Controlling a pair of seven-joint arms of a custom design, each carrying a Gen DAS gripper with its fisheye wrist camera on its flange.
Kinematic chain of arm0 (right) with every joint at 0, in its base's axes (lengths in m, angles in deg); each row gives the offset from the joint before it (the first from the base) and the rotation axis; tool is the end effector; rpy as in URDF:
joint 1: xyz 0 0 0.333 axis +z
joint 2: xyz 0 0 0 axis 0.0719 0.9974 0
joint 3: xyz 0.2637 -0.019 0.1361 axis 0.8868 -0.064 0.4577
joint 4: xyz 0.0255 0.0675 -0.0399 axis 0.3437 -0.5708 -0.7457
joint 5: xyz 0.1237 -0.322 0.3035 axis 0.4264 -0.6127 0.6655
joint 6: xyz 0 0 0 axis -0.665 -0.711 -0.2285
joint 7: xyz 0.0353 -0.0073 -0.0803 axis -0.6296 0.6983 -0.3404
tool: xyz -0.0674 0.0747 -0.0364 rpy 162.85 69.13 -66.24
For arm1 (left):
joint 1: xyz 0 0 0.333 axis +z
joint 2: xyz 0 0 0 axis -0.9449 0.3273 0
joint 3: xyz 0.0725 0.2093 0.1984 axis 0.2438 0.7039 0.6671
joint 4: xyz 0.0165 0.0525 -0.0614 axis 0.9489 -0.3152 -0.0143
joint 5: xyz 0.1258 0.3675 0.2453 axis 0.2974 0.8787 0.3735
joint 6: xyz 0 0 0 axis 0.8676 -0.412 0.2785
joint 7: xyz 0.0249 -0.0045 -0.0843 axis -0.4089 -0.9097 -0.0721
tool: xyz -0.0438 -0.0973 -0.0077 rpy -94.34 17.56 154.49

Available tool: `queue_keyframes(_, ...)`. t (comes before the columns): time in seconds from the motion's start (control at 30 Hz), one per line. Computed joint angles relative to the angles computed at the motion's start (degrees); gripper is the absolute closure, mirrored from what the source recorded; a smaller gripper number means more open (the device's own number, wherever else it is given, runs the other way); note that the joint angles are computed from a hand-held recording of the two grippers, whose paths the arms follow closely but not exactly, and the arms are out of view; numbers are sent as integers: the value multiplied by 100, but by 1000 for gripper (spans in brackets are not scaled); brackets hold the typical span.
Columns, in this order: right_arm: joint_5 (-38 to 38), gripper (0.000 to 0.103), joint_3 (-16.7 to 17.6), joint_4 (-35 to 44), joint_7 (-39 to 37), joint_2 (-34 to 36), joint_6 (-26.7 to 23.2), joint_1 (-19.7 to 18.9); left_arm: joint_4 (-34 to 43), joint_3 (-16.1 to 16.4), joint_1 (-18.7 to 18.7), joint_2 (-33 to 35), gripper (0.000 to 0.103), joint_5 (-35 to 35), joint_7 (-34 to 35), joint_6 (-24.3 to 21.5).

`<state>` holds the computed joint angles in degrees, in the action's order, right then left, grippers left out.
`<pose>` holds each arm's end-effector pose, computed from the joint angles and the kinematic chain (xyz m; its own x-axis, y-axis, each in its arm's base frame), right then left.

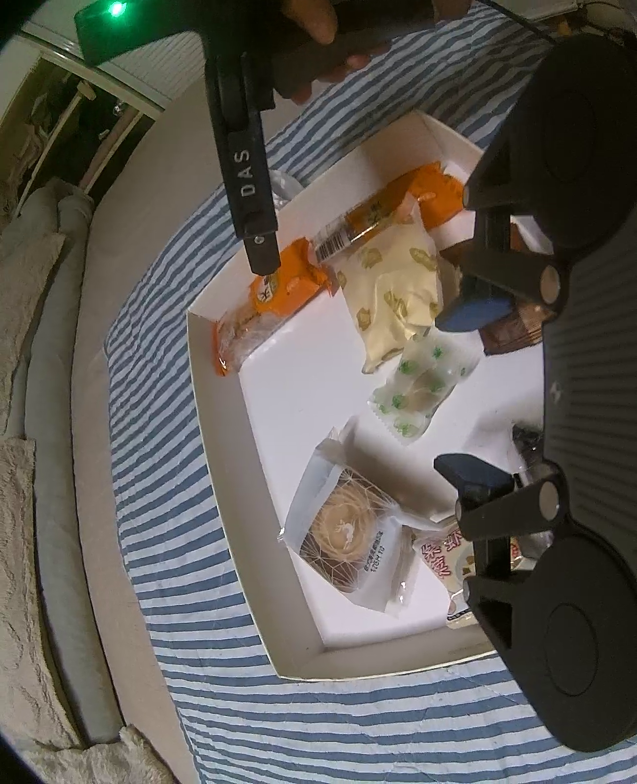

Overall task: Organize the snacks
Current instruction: 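Move both open tools from the box toward the red packet on the blanket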

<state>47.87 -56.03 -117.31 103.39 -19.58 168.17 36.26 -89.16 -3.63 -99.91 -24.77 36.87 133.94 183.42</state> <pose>0.6971 0.4556 0.3120 0.2293 -0.9730 0.0250 -0.8171 -0.2063 -0.5382 0.5987 -0.3868 0.2842 -0.1045 -0.9743 0.1994 -0.8591 -0.0126 -0.5117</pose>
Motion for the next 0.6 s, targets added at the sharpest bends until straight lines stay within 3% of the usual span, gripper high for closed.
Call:
queue_keyframes(0.1,-25,17,31,-609,40,-429,286,-27,-81,53,-76,-99,27,100,-101,-12)
queue_keyframes(0.3,-320,1,9,-1408,280,-1031,575,30,-291,153,-181,-327,10,442,-505,91)
queue_keyframes(0.43,-415,1,58,-1789,330,-1280,841,-31,-439,244,-257,-491,1,805,-929,153)
queue_keyframes(0.6,-605,0,87,-2170,446,-1581,1047,-15,-656,244,-215,-746,0,1280,-1570,120)
